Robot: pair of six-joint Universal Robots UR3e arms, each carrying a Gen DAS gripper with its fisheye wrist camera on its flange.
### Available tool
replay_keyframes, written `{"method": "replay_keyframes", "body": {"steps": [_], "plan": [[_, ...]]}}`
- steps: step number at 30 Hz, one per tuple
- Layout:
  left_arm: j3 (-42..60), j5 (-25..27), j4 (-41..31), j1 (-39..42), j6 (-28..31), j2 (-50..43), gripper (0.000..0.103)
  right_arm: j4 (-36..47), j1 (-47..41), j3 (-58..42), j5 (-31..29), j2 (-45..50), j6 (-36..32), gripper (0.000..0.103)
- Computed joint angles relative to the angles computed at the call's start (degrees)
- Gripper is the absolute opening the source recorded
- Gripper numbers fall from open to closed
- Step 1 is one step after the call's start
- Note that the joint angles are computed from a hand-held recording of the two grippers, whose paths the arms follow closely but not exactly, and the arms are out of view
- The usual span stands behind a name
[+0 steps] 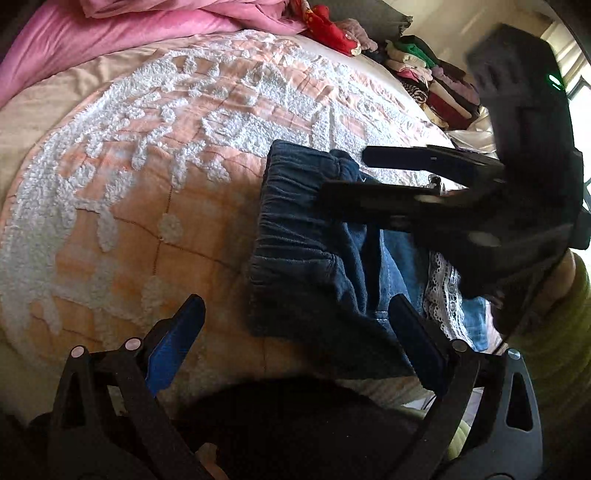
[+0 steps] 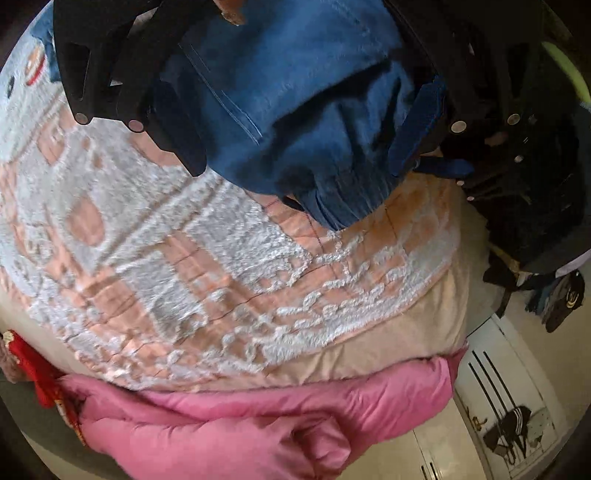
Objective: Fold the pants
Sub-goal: 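Grasp the elastic waistband end with the right tool while the left tool grips denim, then lift and fold the waistband end over onto the lace hem with both tools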
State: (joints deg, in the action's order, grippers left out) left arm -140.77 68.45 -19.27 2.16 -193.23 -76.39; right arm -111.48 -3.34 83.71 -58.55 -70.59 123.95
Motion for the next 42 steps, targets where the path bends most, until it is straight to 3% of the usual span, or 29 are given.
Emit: {"method": "replay_keyframes", "body": {"steps": [7,8,9,10,15,19,23,29,35,37,38,39,42], "plan": [[-0.59,-2.05,-0.10,1.42,1.12,-0.06,0.093,3.23,1.74,-4.31,0.94,6.06,1.22,0.097],[-0.71,-2.61,-0.27,1.75,1.17,-0.02,0.093,3.44,1.38,-3.99,1.79,6.01,0.62,0.082],[-0.78,-2.88,-0.40,1.92,1.17,0.04,0.093,6.31,0.71,-4.76,3.17,6.23,-1.54,0.058],[-0.74,-2.80,-0.47,1.82,1.03,0.02,0.093,9.85,0.21,-6.11,4.23,6.57,-3.35,0.050],[2.08,3.00,-1.33,-2.42,-1.58,-1.39,0.093,14.25,-3.90,-3.35,8.32,2.17,-9.06,0.037],[1.57,-0.44,0.23,-2.39,-3.10,-1.50,0.093,25.43,-10.31,-5.83,13.51,0.43,-15.59,0.037],[5.66,0.38,3.41,-8.06,-4.30,-6.54,0.093,37.20,-16.87,-10.44,16.17,0.07,-22.20,0.037],[16.23,1.26,4.28,-15.35,-7.58,-17.50,0.093,49.51,-25.03,-16.82,17.98,1.42,-30.05,0.037],[20.36,-3.79,14.36,-17.15,-13.85,-25.19,0.093,55.94,-30.99,-18.94,19.05,1.83,-35.04,0.040],[22.59,-4.48,16.83,-19.33,-13.69,-26.72,0.093,56.71,-32.88,-18.52,18.72,1.47,-36.20,0.053],[24.43,-4.14,16.51,-20.58,-13.48,-27.38,0.093,56.04,-34.53,-17.14,18.79,0.58,-36.13,0.070],[25.50,-4.14,16.61,-21.63,-13.03,-27.95,0.093,56.00,-35.81,-16.57,18.84,0.21,-36.28,0.077],[29.41,-5.95,16.61,-24.50,-11.35,-31.52,0.093,53.82,-40.83,-13.64,18.40,-0.85,-35.16,0.078]]}}
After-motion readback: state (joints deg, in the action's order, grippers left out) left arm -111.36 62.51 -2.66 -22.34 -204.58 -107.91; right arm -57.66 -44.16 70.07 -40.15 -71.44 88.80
